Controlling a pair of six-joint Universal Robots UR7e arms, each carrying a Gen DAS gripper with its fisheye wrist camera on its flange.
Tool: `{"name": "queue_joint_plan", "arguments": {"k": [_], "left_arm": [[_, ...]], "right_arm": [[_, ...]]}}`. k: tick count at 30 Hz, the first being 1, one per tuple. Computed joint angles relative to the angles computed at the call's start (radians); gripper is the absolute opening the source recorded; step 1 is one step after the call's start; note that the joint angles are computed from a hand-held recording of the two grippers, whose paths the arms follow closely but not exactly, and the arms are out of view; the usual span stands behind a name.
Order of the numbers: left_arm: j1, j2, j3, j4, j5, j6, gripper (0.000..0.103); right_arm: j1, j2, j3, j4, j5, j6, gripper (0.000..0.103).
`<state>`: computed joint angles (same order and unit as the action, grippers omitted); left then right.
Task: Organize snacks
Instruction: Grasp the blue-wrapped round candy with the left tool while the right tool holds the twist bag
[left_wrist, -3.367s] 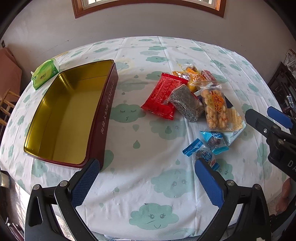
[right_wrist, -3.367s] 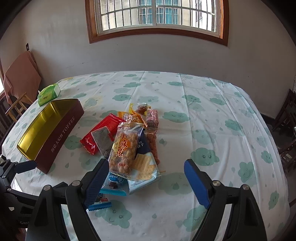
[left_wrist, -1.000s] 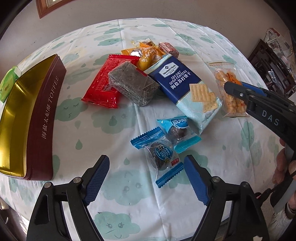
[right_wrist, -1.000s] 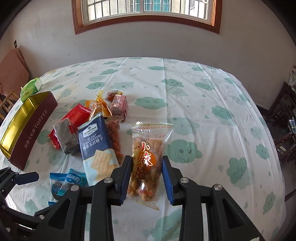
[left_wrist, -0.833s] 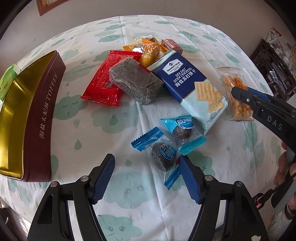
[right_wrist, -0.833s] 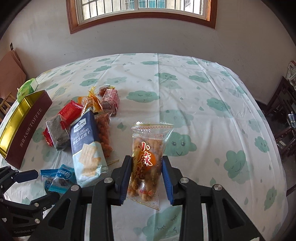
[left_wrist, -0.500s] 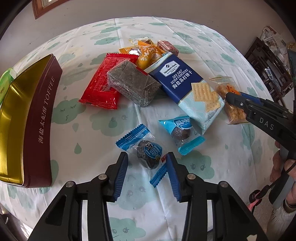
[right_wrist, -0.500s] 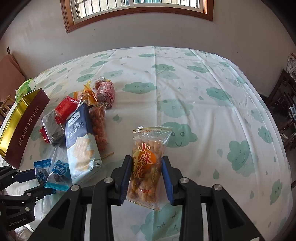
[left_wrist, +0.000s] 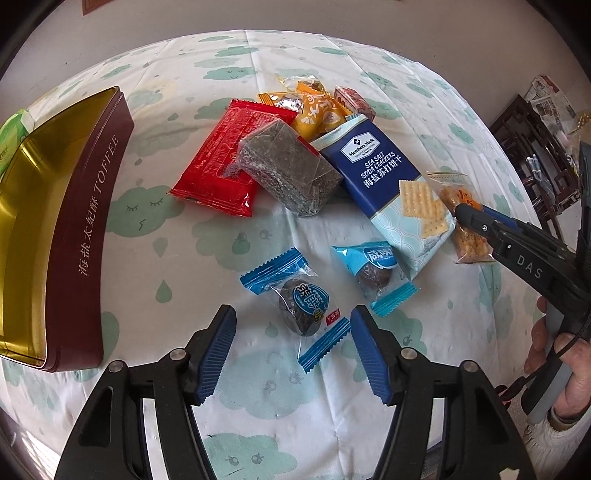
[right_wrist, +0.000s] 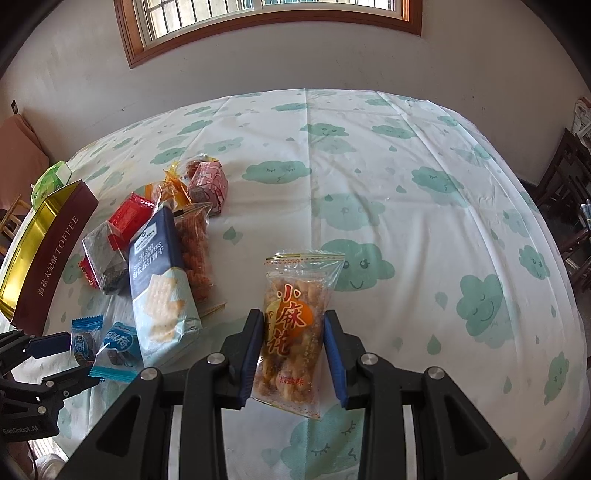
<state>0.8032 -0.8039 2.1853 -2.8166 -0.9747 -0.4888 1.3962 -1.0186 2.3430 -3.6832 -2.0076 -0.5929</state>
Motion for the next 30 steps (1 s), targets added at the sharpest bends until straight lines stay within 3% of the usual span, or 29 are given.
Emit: {"name": "queue_joint_plan", "arguments": {"k": [5,12,18,30], "left_arm": [[0.009,0.005,-0.019,0.005,0.008,-0.015,0.059],[0.008,0.017,-0.03,0.009,0.019,0.02,0.04],[0.01,0.007,-0.016,-0.002,0.009,0.039,0.032],[-0.022,-0.049,0.019,-0.015,0.036,0.081,0.031]], "right_arm": [[-0.007,-0.002,0.002,-0.001,0.014,-0.002,0.035],[-0.011,-0.004,0.003,0.001,0.022,0.001,0.036],[-0.01,-0.004,0.003,0.002,0.021,0.002,0.036],[-0.01,-0.017,-0.007,0.06,0.012,0.023,0.038]]}}
